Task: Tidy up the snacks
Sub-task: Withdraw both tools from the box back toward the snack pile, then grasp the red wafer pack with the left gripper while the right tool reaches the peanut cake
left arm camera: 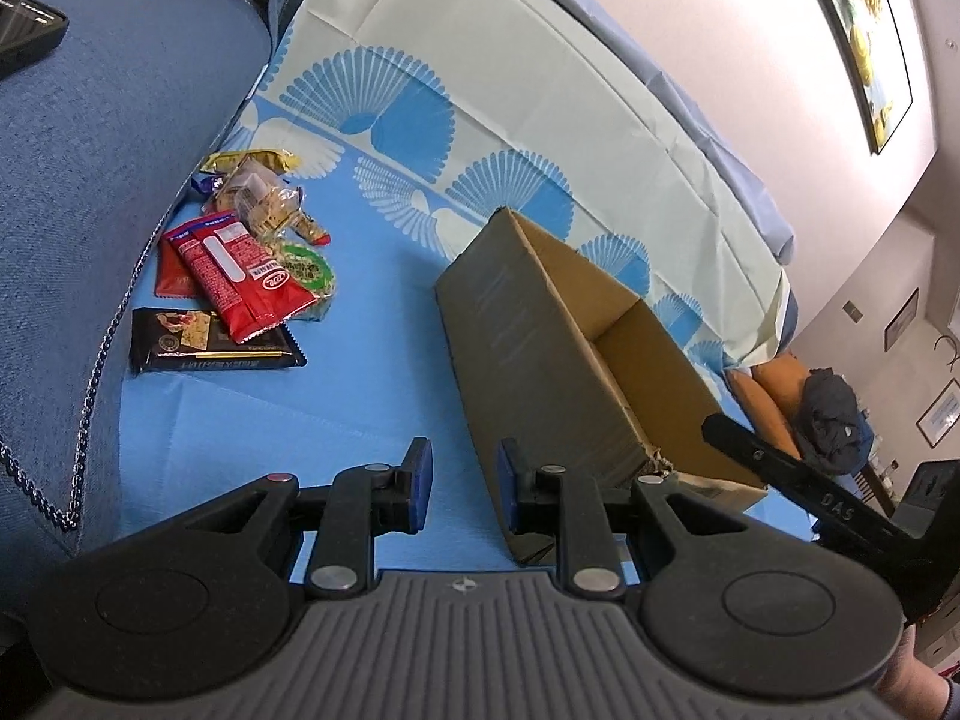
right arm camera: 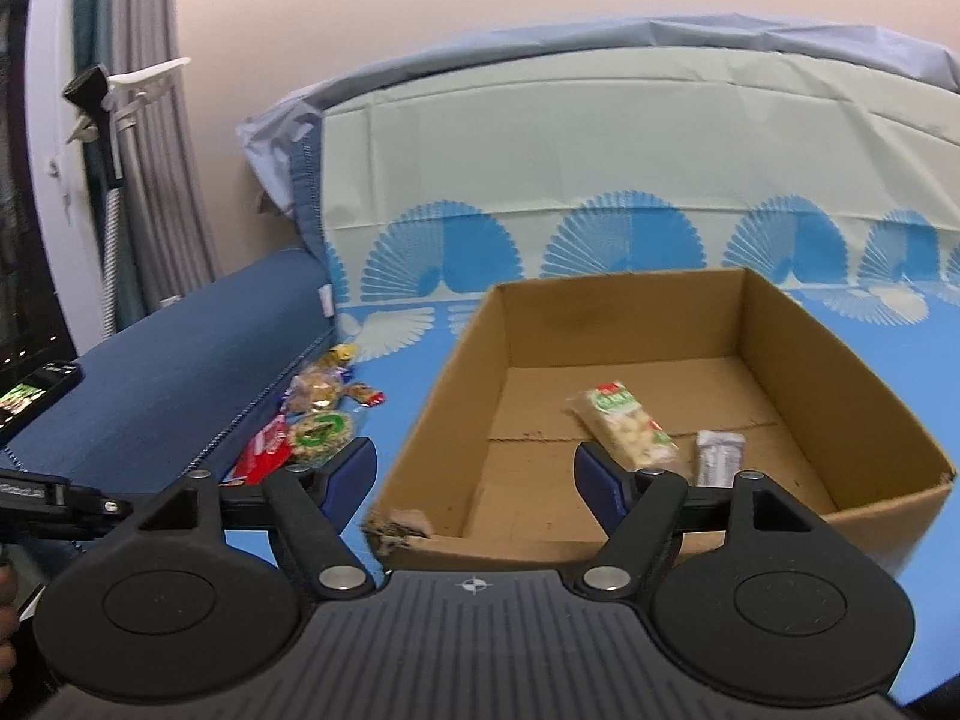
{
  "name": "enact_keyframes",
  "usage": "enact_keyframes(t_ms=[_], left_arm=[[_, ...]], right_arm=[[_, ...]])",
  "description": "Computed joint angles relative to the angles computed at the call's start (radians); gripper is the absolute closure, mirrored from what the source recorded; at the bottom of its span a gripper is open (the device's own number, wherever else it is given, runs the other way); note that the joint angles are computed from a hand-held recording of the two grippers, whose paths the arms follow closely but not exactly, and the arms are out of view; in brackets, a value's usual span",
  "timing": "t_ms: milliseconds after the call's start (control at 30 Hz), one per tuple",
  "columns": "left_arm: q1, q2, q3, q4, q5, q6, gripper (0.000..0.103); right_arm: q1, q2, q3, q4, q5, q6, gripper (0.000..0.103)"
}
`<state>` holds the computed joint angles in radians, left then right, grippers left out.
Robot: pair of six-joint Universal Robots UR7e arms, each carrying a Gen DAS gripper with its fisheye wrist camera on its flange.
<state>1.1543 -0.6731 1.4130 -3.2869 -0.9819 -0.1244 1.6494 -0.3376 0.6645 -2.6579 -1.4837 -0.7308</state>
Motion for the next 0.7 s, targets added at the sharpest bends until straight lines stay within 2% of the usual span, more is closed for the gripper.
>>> enact_keyframes(t_ms=[200,567,633,700], left_arm=[[-0.006,0.008,-0.012,0.017,0.028,0.012,0.078],[0.011,0.019,-0.038,0.007,0.067,-0.090,0.078],[0.015,0.025,-0.051,0.013,0.079,-0.100,0.074],[0.016,0.038,-0.078,0.024,0.104,-0.109,0.060]], right_arm=[[-0.002,-0.013,0.020,0.022,0.062,-0.051,0.028],[-0.001,-0.002,0.005,0.105,0.152,-0.139,0.028],[0.000,0.002,-0.003,0.119,0.164,-0.149,0.028],[0.000,0.004,-0.006,0.132,0.174,-0.162,0.028]])
